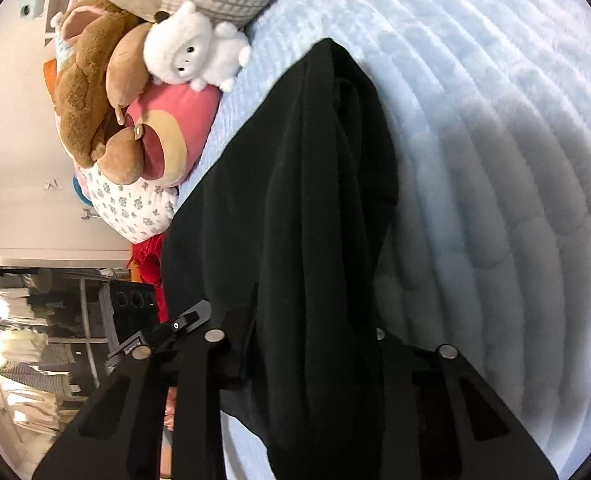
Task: Fold large clothes
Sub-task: 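Lift the folded jacket with both tools and carry it across the bed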
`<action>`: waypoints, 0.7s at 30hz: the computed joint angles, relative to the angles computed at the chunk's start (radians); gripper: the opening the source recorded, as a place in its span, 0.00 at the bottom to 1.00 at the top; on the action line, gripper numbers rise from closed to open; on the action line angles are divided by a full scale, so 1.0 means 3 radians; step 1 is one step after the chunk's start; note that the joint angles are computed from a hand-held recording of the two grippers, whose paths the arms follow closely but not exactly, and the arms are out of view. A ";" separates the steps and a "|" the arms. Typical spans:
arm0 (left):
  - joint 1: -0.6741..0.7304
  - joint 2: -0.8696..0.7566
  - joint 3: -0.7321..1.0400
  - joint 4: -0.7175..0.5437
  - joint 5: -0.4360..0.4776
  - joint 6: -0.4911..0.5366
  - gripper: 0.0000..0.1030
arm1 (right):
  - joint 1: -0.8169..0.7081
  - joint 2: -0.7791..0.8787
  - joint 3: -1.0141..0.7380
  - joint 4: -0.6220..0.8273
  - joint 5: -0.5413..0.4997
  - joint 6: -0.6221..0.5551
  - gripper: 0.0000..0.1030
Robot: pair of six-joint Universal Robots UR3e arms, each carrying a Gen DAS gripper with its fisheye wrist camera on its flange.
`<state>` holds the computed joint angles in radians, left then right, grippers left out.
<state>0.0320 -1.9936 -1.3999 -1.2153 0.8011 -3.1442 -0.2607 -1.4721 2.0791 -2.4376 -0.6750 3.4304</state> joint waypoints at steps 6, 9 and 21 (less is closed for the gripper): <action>-0.0047 0.0082 0.0332 -0.0279 0.0030 0.0026 0.37 | -0.0006 -0.0478 -0.0044 0.0261 0.0064 0.0051 0.25; 0.0034 0.0339 0.0512 -0.0570 -0.0053 0.0104 0.37 | 0.0028 -0.0785 -0.0213 0.0550 0.0091 0.0095 0.25; 0.1703 0.1377 0.2284 -0.4148 -0.0217 0.2135 0.38 | 0.1843 -0.0165 -0.2453 0.0540 -0.0756 0.1471 0.24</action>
